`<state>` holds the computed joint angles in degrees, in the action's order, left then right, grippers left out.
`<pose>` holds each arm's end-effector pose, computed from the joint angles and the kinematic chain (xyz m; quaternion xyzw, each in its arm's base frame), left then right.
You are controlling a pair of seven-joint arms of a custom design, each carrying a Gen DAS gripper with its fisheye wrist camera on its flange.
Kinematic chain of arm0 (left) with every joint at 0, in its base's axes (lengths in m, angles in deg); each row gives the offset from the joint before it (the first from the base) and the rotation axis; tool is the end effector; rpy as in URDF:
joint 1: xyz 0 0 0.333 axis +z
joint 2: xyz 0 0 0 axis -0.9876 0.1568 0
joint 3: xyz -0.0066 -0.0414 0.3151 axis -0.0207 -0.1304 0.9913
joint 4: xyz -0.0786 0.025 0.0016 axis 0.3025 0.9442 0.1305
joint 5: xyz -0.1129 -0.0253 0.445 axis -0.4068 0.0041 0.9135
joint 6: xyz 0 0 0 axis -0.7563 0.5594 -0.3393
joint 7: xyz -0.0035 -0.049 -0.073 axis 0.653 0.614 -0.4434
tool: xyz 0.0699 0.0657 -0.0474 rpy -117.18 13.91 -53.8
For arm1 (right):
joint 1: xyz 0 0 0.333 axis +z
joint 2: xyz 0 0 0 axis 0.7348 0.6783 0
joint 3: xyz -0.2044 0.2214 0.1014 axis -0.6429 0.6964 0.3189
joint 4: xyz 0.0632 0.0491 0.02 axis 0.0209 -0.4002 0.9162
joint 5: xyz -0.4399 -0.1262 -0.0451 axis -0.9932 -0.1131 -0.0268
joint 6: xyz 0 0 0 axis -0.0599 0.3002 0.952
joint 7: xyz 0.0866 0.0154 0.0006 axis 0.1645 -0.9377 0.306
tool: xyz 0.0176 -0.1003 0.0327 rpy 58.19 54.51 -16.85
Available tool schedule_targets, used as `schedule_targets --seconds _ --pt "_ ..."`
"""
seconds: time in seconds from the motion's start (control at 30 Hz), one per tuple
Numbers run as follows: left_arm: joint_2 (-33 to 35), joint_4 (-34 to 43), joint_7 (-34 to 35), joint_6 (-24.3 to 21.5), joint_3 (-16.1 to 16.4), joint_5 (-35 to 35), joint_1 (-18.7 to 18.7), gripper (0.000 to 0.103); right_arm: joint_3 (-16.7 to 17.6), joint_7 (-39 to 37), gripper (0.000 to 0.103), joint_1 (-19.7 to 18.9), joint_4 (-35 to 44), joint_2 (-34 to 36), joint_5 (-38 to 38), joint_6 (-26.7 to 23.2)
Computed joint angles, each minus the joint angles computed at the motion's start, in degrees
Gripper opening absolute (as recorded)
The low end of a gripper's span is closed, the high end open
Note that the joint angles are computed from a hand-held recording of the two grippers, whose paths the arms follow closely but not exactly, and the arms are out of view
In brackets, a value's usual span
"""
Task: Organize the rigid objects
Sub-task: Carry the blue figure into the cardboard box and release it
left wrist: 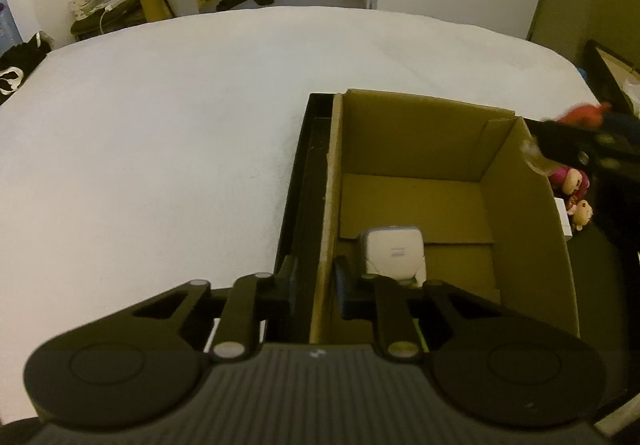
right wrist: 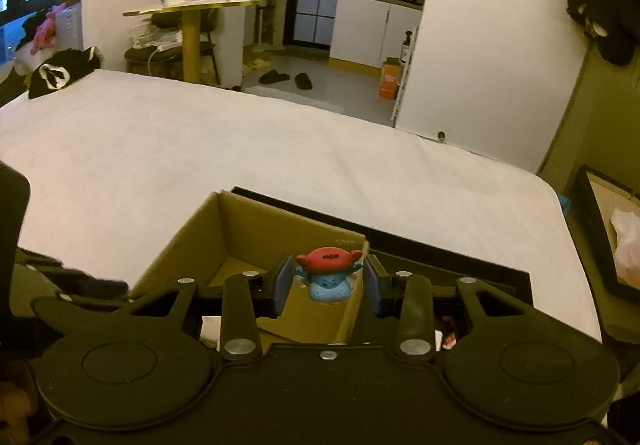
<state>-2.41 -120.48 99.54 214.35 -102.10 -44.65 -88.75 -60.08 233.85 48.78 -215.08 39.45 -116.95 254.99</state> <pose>0.4538 -0.2794 0.3437 -0.5851 0.7547 -0.2221 0.1971 0.3924 0.1715 0.3676 -0.6530 0.6125 -0.3539 0.2706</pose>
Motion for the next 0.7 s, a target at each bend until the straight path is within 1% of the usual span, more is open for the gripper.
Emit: schedule_targets --seconds 0.07,0.13,0.2,0.23,0.27,0.3,0.37,0.47,0.5,0.53,0.6,0.7 --pt "-0.2 -0.3 -0.2 0.6 -0.1 0.4 0.2 0.016 -0.5 -0.7 0.038 -0.3 0.9 0.8 -0.8 1.9" --pt "-0.5 -0.8 0.3 1.7 0.2 -0.4 0.1 0.015 -1.2 -2.8 0.039 0.1 1.1 0.9 0.2 2.6" --pt "-0.8 -1.0 0.2 2.3 -0.2 -0.3 0.6 0.015 -0.5 -2.4 0.044 -0.9 0.9 -0.2 -0.7 3.8" --pt "-0.9 -1.0 -0.2 2.4 -0.7 0.2 1.1 0.015 -0.3 -3.1 0.046 -0.8 0.5 -0.9 -0.2 3.5" --pt "-1.0 -1.1 -0.4 2.6 -1.0 0.5 1.4 0.015 -0.4 -4.3 0.049 -0.5 0.3 -1.2 0.9 3.1" --pt "-1.0 -1.4 1.0 3.3 -0.3 -1.1 0.6 0.013 -0.9 -5.9 0.049 0.0 -0.3 -1.9 2.6 2.5" --pt "-1.7 -1.5 -1.0 2.7 -2.0 1.0 2.4 0.013 -1.3 -8.4 0.049 0.6 -1.4 -3.0 6.0 2.0" --pt "-1.9 -1.7 0.0 3.0 -1.7 -0.3 2.0 0.012 -0.4 -10.7 0.054 0.1 -3.1 -5.1 9.6 2.0" --pt "-2.1 -1.6 -1.2 2.6 -2.7 1.0 2.9 0.013 -0.2 -11.5 0.055 0.0 -3.6 -5.6 10.8 1.9" --pt "-2.3 -1.7 -1.3 2.7 -2.7 1.1 2.9 0.013 0.4 -12.1 0.055 -0.4 -3.6 -5.6 11.6 1.9" --pt "-2.4 -1.5 -2.5 2.2 -3.6 2.6 3.8 0.012 0.1 -14.3 0.056 -0.3 -4.8 -6.9 13.9 2.1" --pt "-2.7 -1.5 -3.5 2.3 -3.9 3.9 4.0 0.012 0.1 -16.7 0.056 -0.6 -6.6 -9.2 16.9 2.1"
